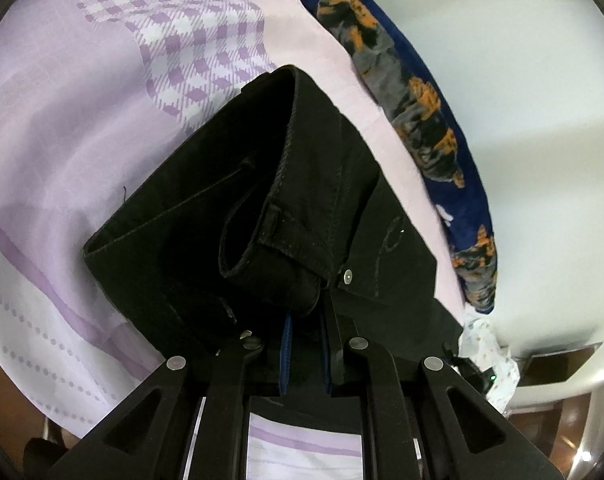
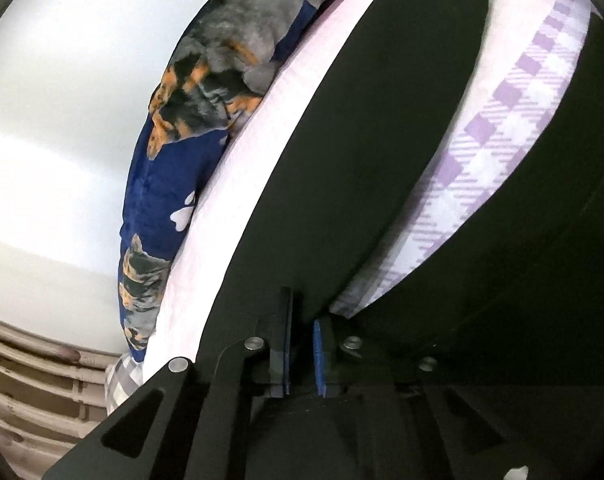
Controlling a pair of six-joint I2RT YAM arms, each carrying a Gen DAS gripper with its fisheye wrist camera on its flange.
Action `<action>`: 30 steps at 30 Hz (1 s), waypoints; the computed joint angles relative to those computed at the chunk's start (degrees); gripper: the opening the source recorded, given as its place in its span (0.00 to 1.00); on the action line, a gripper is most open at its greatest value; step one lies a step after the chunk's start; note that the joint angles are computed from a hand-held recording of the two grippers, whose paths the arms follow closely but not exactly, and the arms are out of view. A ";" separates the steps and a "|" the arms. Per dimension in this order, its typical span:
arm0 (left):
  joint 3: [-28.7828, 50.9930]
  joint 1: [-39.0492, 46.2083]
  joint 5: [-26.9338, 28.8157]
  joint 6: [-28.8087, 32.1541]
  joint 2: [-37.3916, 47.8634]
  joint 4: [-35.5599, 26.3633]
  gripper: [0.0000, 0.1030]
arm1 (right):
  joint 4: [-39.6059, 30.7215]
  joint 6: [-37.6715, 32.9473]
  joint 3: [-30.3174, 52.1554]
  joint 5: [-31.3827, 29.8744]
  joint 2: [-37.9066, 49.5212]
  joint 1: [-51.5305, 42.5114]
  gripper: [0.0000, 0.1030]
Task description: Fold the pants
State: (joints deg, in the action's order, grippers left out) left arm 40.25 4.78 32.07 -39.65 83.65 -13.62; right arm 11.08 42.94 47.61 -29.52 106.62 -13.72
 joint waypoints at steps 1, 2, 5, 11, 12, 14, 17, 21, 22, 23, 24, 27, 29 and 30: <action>0.35 -0.01 -0.25 0.76 0.44 -0.40 0.12 | -1.13 -1.42 -0.08 0.99 -0.95 0.39 0.04; 0.69 0.02 -0.42 1.62 0.94 -1.01 0.12 | -3.75 -4.15 -0.63 3.33 -3.78 1.36 0.04; 2.36 0.66 0.08 5.33 2.50 -3.38 0.12 | -6.21 -6.46 -1.99 5.47 -8.17 1.90 0.03; 7.05 3.25 2.01 17.53 5.36 -11.36 0.12 | -14.24 -9.47 -8.56 9.46 -24.19 2.96 0.03; 7.64 3.63 2.08 19.11 5.68 -12.48 0.12 | -16.29 -9.64 -9.79 10.20 -27.33 3.33 0.03; 8.96 4.10 1.65 23.11 6.50 -14.91 0.12 | -21.82 -9.25 -11.54 10.81 -33.11 4.16 0.03; 11.24 5.15 1.61 28.19 7.79 -19.07 0.12 | -24.72 -8.24 -13.83 11.67 -37.94 5.04 0.03; 13.27 5.74 0.58 34.38 8.44 -23.58 0.12 | -30.87 -8.03 -16.56 12.46 -44.36 6.20 0.03; 13.57 5.84 0.31 35.61 8.49 -24.41 0.12 | -31.84 -7.92 -17.52 12.18 -45.63 6.09 0.03; 13.85 6.19 0.14 37.20 8.65 -25.42 0.12 | -32.77 -7.97 -18.30 12.14 -46.47 6.14 0.03; 14.20 6.39 -0.07 38.20 8.81 -26.28 0.12 | -33.99 -7.90 -19.62 12.05 -46.95 6.25 0.03; 14.42 7.22 -0.24 41.34 8.85 -28.22 0.13 | -34.07 -7.32 -20.98 11.21 -47.02 5.64 0.03; 14.56 7.51 -0.21 42.22 9.18 -28.53 0.13 | -33.67 -7.68 -22.04 11.15 -45.61 5.68 0.03; 14.65 7.37 -0.58 42.40 9.56 -28.47 0.13 | -33.67 -7.68 -22.04 11.15 -45.61 5.68 0.03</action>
